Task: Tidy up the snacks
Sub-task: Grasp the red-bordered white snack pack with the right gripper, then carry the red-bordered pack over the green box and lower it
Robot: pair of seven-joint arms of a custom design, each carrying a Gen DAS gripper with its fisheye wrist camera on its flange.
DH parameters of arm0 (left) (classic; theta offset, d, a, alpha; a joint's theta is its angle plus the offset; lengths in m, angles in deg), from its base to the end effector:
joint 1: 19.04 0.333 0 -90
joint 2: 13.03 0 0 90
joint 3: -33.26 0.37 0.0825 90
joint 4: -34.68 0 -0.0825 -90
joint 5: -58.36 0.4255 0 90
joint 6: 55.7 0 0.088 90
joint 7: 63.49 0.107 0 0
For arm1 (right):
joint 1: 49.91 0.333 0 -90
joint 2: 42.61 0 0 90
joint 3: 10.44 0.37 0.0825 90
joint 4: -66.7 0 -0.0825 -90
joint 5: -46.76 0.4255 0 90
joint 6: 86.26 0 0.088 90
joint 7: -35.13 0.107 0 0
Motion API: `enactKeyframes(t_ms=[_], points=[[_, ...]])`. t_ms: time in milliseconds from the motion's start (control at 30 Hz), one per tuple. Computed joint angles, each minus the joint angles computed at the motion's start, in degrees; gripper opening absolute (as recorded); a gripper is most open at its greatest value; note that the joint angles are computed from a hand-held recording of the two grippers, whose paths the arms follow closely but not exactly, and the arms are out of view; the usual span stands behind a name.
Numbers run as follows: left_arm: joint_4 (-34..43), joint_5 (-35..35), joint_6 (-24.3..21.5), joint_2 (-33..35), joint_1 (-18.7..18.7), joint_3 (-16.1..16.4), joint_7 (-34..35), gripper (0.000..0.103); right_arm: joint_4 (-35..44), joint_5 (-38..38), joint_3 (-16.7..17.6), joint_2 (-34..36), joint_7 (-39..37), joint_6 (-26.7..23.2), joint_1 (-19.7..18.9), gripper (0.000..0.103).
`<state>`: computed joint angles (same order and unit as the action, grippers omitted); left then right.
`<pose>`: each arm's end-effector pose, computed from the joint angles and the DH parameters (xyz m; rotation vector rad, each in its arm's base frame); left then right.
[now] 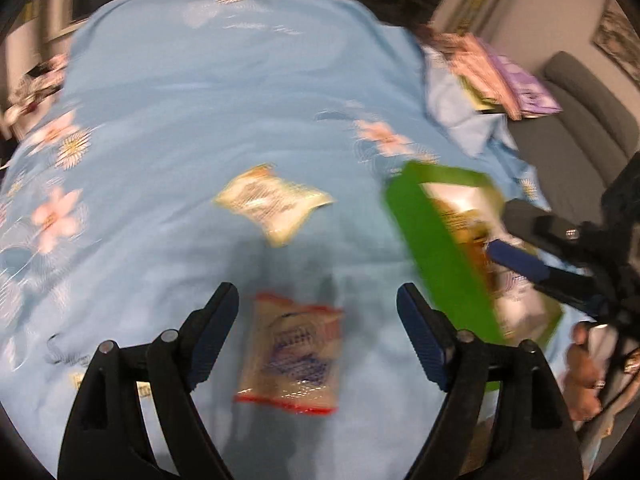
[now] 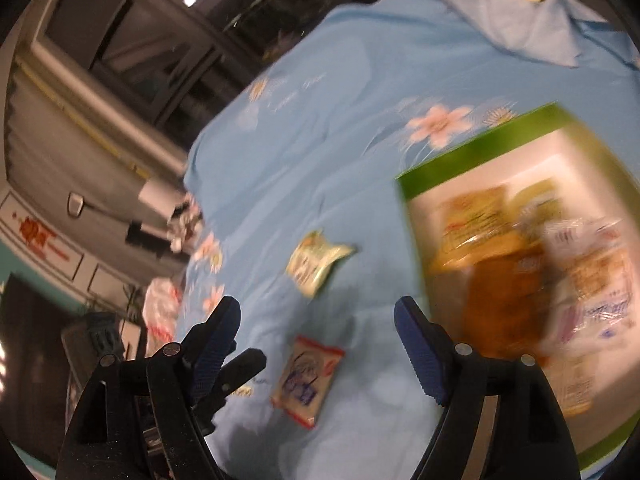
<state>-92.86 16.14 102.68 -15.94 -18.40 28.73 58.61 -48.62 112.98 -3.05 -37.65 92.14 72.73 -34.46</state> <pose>0.5875 -0.0119 0.4837 -1.9192 1.9535 -0.9654 0.6113 0.2116 0.5002 -1.5580 1.5588 0.0458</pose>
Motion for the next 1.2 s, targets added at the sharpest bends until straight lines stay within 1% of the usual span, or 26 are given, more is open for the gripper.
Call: enactKeyframes(t_ms=[67,133,200,233,300,333,433,500,567,667,733,767,800,867,967,1033,1067,1100,1133,1167,1200], points=[[-1.36,0.47,0.52,-0.13,0.66,0.58,-0.28,0.082,0.74,1.91,0.77,0.97,-1.83,-1.85,0.32,0.08],[-2.41,-2.62,0.43,-0.11,1.18,1.3,0.82,0.082,1.68,0.82,1.24,2.47,-0.76,-4.06,0.89,0.08],[-2.98,-9.66,-0.49,0.37,1.5,2.05,4.79,0.082,2.9,-3.7,1.44,4.42,3.64,-5.38,1.54,0.08],[-3.06,-11.17,-1.73,0.91,1.89,2.25,5.7,0.082,3.62,-6.49,1.58,5.59,6.7,-5.51,1.97,0.08],[-3.05,-9.74,-3.3,1.6,2.7,2.09,4.89,0.08,4.66,-10.69,2.07,7.32,11.2,-5.84,2.17,0.08],[-3.22,-9.4,-3.28,1.49,2.91,1.87,4.74,0.08,5.11,-12.44,2.4,8.03,12.72,-6.14,2.07,0.08],[-3.39,-13.23,-3.64,1.15,3.14,1.64,8.88,0.08,5.55,-19.14,2.84,9.38,18.13,-5.08,2.32,0.08],[-3.25,-14.92,-5.44,1.24,3.43,1.79,10.28,0.079,5.4,-22.99,3.06,9.95,21.95,-3.99,2.34,0.08],[-2.85,-14.82,-7.0,1.85,3.69,1.71,10.45,0.076,5.6,-25.03,3.69,10.66,24.21,-4.5,1.5,0.08],[-3.19,-15.9,-6.47,1.82,3.61,1.25,12.31,0.076,6.62,-27.88,4.23,12.07,27.43,-6.78,0.63,0.08],[-2.49,-19.24,-10.33,2.17,3.97,1.62,15.05,0.075,6.7,-28.24,5.14,12.41,27.58,-6.47,-0.02,0.08],[-2.41,-20.28,-11.52,2.19,4.18,1.69,15.64,0.072,6.5,-28.96,5.32,12.24,27.67,-6.23,-0.08,0.08],[-2.28,-20.33,-11.43,2.29,4.14,1.49,15.61,0.065,6.37,-29.17,5.67,12.06,27.26,-6.27,-0.36,0.08],[-2.59,-19.52,-10.51,2.11,3.92,1.07,15.47,0.056,6.51,-26.88,7.06,12.23,24.88,-7.1,-1.61,0.08],[-2.95,-18.68,-9.6,1.95,3.58,0.79,15.76,0.043,6.57,-25.44,7.45,12.29,23.6,-7.11,-1.76,0.08],[-2.82,-18.93,-10.04,2.1,3.55,0.85,15.9,0.043,6.75,-22.94,8.21,12.4,21.38,-7.72,-2.42,0.08],[-2.81,-19.02,-9.84,2.14,3.52,0.82,15.76,0.04,7.01,-22.2,8.32,12.57,20.65,-8.12,-2.43,0.078],[-2.59,-18.98,-9.82,2.35,3.5,0.81,15.57,0.038,7.26,-21.92,8.26,12.72,20.24,-8.54,-2.26,0.073],[-2.45,-19.62,-10.46,2.37,3.62,0.92,15.95,0.038,7.44,-22.08,8.12,12.79,19.89,-9.13,-2.05,0.071],[-2.29,-20.04,-11.13,2.43,3.73,1.0,16.12,0.036,7.5,-22.78,7.74,12.8,20.17,-8.92,-1.51,0.069],[-2.13,-20.47,-11.92,2.41,3.85,1.08,16.2,0.036,7.33,-23.95,7.28,12.64,20.73,-8.42,-0.9,0.065]])
